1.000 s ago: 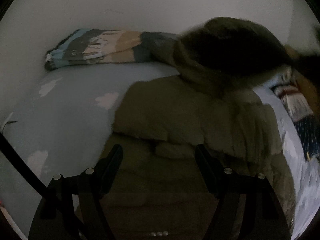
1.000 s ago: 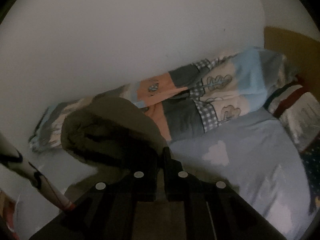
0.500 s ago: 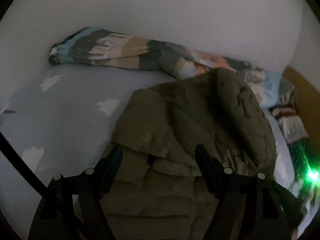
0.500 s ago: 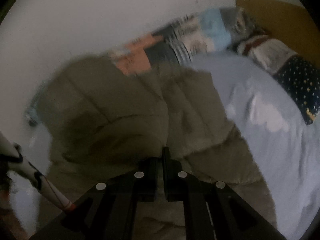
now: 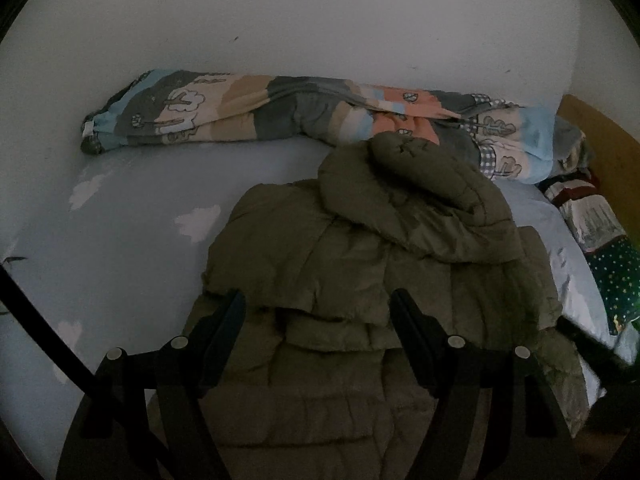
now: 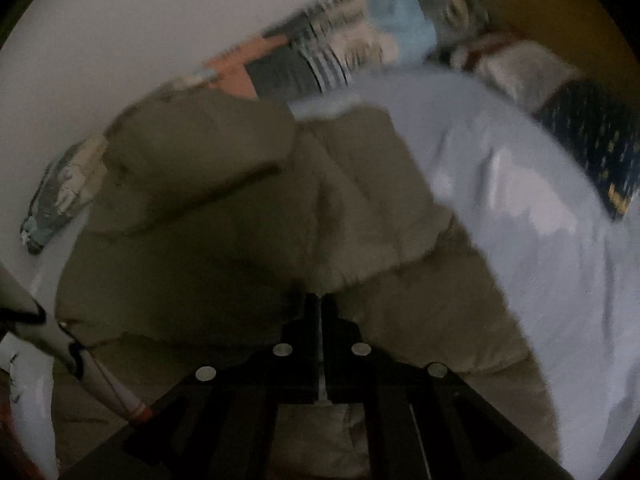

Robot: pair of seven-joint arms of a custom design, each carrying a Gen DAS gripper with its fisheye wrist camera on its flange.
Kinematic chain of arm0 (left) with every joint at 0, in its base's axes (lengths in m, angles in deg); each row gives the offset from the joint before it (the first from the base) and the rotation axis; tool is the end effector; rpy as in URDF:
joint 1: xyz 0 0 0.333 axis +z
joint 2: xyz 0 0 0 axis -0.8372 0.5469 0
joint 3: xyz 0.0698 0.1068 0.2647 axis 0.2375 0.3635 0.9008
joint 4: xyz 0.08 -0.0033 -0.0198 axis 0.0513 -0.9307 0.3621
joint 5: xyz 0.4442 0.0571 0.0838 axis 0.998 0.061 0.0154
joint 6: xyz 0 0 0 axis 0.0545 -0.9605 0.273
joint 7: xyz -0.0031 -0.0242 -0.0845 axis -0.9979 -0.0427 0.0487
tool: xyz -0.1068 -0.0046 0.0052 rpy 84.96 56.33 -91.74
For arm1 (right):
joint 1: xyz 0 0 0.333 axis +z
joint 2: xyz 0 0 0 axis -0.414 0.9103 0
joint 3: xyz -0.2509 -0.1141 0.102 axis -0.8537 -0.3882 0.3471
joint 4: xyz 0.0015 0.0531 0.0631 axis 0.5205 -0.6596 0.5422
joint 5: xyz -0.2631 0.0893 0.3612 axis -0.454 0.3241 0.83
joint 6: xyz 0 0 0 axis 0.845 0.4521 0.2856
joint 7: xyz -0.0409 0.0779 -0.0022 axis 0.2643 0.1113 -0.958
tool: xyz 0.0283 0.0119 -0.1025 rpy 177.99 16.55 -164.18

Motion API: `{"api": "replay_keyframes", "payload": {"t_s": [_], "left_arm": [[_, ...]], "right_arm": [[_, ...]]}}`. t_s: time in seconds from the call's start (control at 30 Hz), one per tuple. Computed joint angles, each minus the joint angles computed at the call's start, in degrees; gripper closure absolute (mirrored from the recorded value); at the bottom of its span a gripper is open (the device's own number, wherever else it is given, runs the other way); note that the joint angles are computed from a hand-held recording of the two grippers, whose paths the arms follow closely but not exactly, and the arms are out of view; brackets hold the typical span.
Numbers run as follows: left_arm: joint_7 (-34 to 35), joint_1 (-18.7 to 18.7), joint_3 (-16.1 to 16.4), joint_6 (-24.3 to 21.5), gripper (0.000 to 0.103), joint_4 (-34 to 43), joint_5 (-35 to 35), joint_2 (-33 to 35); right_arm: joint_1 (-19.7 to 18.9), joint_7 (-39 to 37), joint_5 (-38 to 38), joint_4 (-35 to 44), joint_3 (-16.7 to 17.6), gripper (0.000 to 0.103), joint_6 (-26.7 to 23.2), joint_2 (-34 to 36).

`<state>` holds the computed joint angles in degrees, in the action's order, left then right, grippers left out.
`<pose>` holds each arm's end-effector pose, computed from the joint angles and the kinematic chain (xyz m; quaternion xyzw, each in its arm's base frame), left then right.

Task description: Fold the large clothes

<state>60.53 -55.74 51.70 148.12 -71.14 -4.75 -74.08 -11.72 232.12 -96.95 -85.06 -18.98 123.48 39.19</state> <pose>0.4280 -0.0330 0.6085 -0.6898 0.6023 -0.2946 0.2732 0.4370 0.2624 0.5046 -0.5509 0.7379 -0.2185 0.3230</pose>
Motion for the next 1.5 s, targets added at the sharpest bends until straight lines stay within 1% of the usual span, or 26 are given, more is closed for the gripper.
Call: {"api": "replay_keyframes", "payload": {"t_s": [0.07,0.13,0.2,0.33,0.4,0.43,0.47,0.5,0.53,0.57,0.63,0.7,0.77,0.8,0.83,0.9,0.97,1.03,1.1,1.2,1.27,1.37,1.4,1.43,1.47,1.5], "left_arm": [[-0.3,0.0,-0.4,-0.1,0.029,-0.2,0.2,-0.3],[-0.3,0.2,-0.7,0.1,0.029,-0.2,0.8,-0.2],[-0.1,0.4,-0.7,-0.2,0.029,0.1,1.2,0.1],[-0.8,0.6,-0.1,-1.0,0.029,0.4,0.8,0.5],[-1.0,0.6,0.2,-1.7,0.029,0.7,0.5,0.8],[-0.7,0.5,0.5,-1.9,0.029,0.9,0.3,1.1],[-0.8,0.6,0.5,-2.2,0.029,1.1,0.3,1.3],[-0.8,0.8,0.5,-2.4,0.029,1.4,0.2,1.6],[-0.6,0.7,0.7,-2.5,0.029,1.4,0.1,1.7],[-0.5,0.8,0.8,-2.7,0.029,1.6,0.0,1.9],[-0.5,1.0,0.9,-3.1,0.029,1.9,-0.1,2.4],[-0.2,1.1,1.2,-3.6,0.029,2.4,-0.2,3.1],[0.5,1.1,1.6,-3.8,0.029,2.9,-0.5,3.9],[0.8,1.2,1.8,-3.6,0.029,3.3,-0.6,4.5],[0.9,1.5,1.7,-3.5,0.029,3.6,-0.4,4.9],[1.2,2.0,1.7,-3.3,0.029,4.3,-0.2,6.0],[1.5,2.3,1.9,-2.7,0.029,5.6,-0.3,7.9],[1.4,2.8,1.6,-1.9,0.029,7.3,0.0,10.1],[2.2,2.4,1.7,-0.8,0.029,10.8,-0.3,14.2],[2.8,2.0,0.6,1.7,0.029,15.8,0.2,20.6],[4.5,1.0,0.2,2.1,0.029,20.1,0.3,26.2],[4.4,1.6,-1.7,-0.9,0.029,25.3,4.7,32.9],[3.6,2.3,-2.6,-4.3,0.029,27.6,8.1,36.1],[3.7,2.1,-2.4,-5.9,0.026,28.4,8.7,37.4],[4.9,1.7,-1.6,-6.3,0.026,28.2,7.0,38.1],[6.3,1.3,-0.8,-3.9,0.026,26.3,5.0,37.6]], "right_arm": [[-1.1,1.6,-2.3,-0.3,1.4,0.101,1.3,-1.9],[-1.4,2.0,-3.0,-0.8,1.6,0.101,3.9,-2.8],[-1.9,2.0,-3.2,-0.5,2.0,0.1,5.0,-3.2],[-2.1,-0.1,-3.2,3.5,2.4,0.098,6.1,-0.4],[-2.3,-1.3,-3.8,6.3,2.6,0.093,6.9,1.8],[-2.5,-2.1,-4.3,8.7,2.7,0.085,7.2,3.9],[-2.6,-2.4,-4.6,10.0,2.6,0.074,7.4,5.0],[-3.2,-2.3,-5.4,12.3,2.8,0.069,7.8,7.1],[-3.8,-2.2,-6.6,15.1,3.0,0.061,8.2,9.7],[-4.1,-2.5,-7.9,18.4,2.8,0.06,8.1,12.9],[-4.1,-1.7,-11.3,24.1,2.7,0.06,6.3,18.1],[-2.5,-4.0,-10.6,28.7,1.2,0.06,6.2,23.2],[-1.2,-4.2,-12.3,33.4,0.3,0.06,2.7,28.2],[-0.2,-6.8,-10.9,36.1,-0.2,0.06,-0.2,31.4],[0.5,-10.2,-7.3,37.6,-0.7,0.06,-1.8,33.4],[1.6,-13.7,-1.2,37.8,-1.6,0.06,-3.1,35.4],[2.7,-14.4,0.1,36.1,-2.9,0.06,-2.8,35.3],[4.3,-13.8,-2.2,33.4,-4.3,0.06,-0.6,34.4],[5.6,-14.3,-3.0,31.5,-5.8,0.06,0.9,33.6],[7.0,-16.7,0.2,28.2,-8.0,0.06,5.0,31.9],[7.6,-17.7,1.8,26.6,-9.0,0.06,7.3,31.2],[7.9,-18.7,2.7,25.3,-9.6,0.06,9.4,30.6],[8.0,-19.4,3.1,25.1,-9.6,0.06,9.6,30.5],[8.0,-20.4,3.8,24.9,-9.7,0.06,9.8,30.3],[8.1,-21.5,4.5,24.7,-9.7,0.06,9.9,30.2],[8.1,-23.7,6.4,24.4,-9.7,0.06,10.2,29.9]]}}
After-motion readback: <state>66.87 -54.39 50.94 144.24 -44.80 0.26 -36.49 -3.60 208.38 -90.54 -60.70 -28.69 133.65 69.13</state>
